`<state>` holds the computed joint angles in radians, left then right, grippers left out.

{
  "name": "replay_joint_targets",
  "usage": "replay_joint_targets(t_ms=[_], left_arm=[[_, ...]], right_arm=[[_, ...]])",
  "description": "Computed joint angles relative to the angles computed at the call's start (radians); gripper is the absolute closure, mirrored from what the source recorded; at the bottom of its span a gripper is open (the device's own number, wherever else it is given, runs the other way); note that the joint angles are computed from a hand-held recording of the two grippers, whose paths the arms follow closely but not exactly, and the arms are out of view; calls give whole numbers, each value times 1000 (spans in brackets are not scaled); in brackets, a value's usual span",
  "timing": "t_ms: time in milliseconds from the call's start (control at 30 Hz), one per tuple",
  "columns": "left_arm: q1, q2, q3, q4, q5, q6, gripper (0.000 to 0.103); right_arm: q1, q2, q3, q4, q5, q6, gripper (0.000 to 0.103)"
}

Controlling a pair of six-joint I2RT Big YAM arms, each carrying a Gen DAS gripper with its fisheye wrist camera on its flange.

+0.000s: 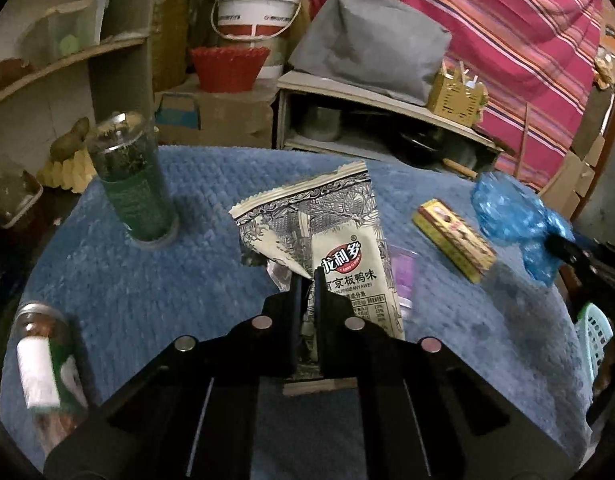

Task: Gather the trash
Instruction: 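Carry the snack packet and blue plastic bag over the basket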

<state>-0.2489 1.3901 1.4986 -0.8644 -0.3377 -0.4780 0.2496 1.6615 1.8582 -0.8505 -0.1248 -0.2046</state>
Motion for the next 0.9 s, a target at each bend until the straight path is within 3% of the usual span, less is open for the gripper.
replay_joint_targets(t_ms=[300, 600, 900], left_arm=[[-147, -51, -10, -67, -97, -98, 99], [-266, -13, 55, -101, -163, -110, 99], [-350, 55, 133, -106, -172, -103, 99]], right_arm=[[-123, -189, -204, 17, -51, -37, 72], [-249, -276, -294, 6, -90, -54, 72], [-376, -301, -307, 3, -131, -75, 72]])
